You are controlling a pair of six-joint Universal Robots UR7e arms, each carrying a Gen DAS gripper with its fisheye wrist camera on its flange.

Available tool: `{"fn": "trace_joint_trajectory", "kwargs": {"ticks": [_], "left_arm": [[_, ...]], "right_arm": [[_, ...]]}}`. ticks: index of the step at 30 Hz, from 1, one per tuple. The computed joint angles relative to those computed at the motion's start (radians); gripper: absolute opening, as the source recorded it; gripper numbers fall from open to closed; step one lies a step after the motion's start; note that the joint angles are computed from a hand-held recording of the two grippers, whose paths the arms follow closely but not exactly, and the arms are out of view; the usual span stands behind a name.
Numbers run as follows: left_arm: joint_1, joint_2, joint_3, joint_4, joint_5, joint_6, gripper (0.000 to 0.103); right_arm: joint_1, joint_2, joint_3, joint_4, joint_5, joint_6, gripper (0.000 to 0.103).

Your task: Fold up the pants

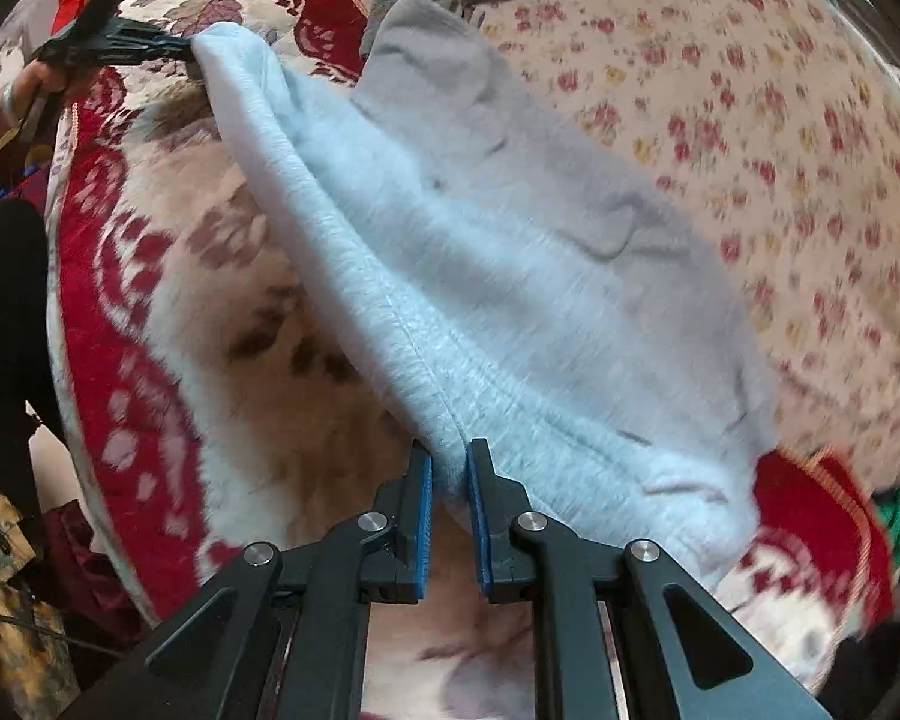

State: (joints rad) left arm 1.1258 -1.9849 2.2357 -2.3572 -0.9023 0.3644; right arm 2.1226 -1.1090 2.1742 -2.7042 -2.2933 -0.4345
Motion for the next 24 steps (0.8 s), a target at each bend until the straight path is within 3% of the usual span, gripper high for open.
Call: {"fn": "trace_joint_trajectory", "kwargs": {"ticks": [3, 4, 5, 7, 9, 10, 11, 15, 18, 20, 24], "left_arm": [[-0.021, -0.076, 0.042, 0.066, 0.012, -0.09, 0.023], [-0.031, -0.099, 0.055, 0.073, 0.019, -0.117, 0.036], [-0.034, -0.115, 0.062, 0.078, 0.012, -0.134, 0.058], [-0.043, -0.161, 0.073, 0.096, -0.024, -0.196, 0.08], [-0.07, -0.195, 0.084, 0.117, -0.024, -0.243, 0.081], [-0.08, -0.204, 0.085, 0.129, -0.026, -0.269, 0.085], [-0.081, -0.21, 0.081, 0.148, -0.04, -0.309, 0.09], [-0.046, -0.182, 0.051, 0.177, -0.102, -0.44, 0.09], [0.021, -0.134, 0.029, 0.115, -0.177, -0.561, 0.091], [0.062, -0.101, 0.025, 0.061, -0.205, -0.644, 0.093], [0.076, -0.055, 0.054, -0.02, -0.161, -0.756, 0.093]], "right_arm": [[-0.025, -0.038, 0.067, -0.037, 0.046, 0.114, 0.018], [-0.04, -0.062, 0.09, -0.038, 0.074, 0.167, 0.019], [-0.062, -0.096, 0.124, -0.059, 0.118, 0.223, 0.021], [-0.096, -0.151, 0.179, -0.102, 0.18, 0.288, 0.028], [-0.123, -0.199, 0.234, -0.165, 0.198, 0.362, 0.054], [-0.147, -0.23, 0.271, -0.227, 0.22, 0.403, 0.075], [-0.181, -0.264, 0.311, -0.3, 0.263, 0.443, 0.081], [-0.325, -0.352, 0.398, -0.468, 0.43, 0.601, 0.084], [-0.451, -0.316, 0.437, -0.625, 0.56, 0.694, 0.089], [-0.494, -0.272, 0.44, -0.699, 0.615, 0.727, 0.089], [-0.525, -0.17, 0.413, -0.823, 0.628, 0.801, 0.09]]}}
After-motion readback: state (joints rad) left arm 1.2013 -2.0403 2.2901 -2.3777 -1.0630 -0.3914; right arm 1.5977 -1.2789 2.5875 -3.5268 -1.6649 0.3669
